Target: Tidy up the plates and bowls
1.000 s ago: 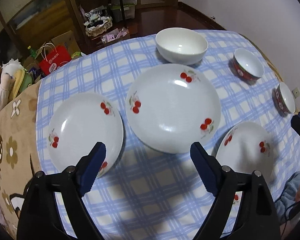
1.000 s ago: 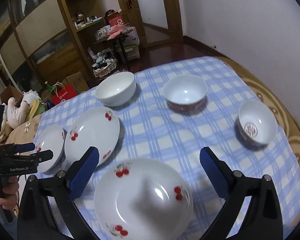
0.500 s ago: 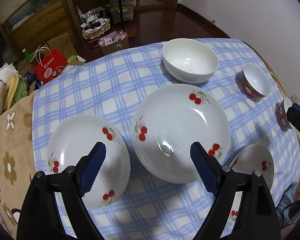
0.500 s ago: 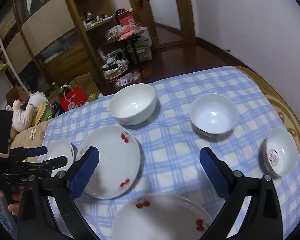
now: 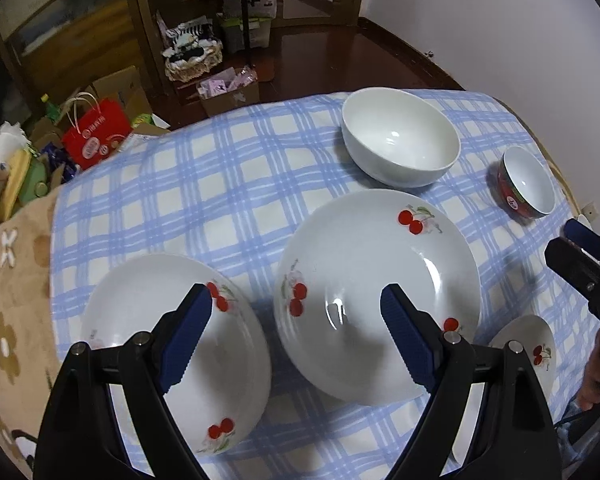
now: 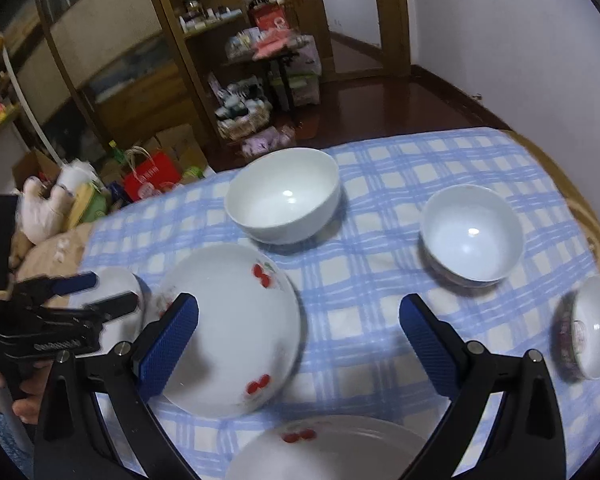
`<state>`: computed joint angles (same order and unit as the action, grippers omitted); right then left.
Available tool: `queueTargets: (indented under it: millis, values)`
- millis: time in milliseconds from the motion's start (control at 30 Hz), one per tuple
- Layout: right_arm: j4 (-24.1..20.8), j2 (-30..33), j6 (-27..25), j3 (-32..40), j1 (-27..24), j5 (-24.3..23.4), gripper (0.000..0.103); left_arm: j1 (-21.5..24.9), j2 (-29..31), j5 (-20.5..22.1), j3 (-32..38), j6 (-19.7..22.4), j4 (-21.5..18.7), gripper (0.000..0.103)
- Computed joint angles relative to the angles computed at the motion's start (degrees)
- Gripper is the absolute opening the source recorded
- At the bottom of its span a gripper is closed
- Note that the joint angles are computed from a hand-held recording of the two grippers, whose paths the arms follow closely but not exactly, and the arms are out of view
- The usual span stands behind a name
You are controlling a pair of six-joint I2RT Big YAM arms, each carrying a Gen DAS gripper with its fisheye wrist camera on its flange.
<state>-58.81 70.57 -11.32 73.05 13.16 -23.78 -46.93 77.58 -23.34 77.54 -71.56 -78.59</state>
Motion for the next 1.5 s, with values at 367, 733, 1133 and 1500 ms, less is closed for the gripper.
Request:
queueTargets:
  millis: [367, 733, 1133, 1500]
  values:
    - [4.66, -0.53, 3.19, -3.32, 1.58, 2.15, 0.103, 1.68, -0.81, 4.04, -4.95, -1.3, 7.33, 0.084]
    - [1.35, 1.95, 0.88, -3.62, 1.87, 3.3, 0.078, 2.99, -1.64, 7.58, -8.05, -1.17, 12.18, 0.066]
    - [-2.43, 4.56, 1.03, -3.34, 1.85, 2.92, 0.058, 2.84, -0.67, 7.75, -7.99, -1.77, 11.48, 0.05]
    - [-4.84, 6.1, 0.37, -3.12, 2.17, 2.08, 0.028, 2.54, -0.65, 6.27, -8.73, -4.08, 10.14, 0.028]
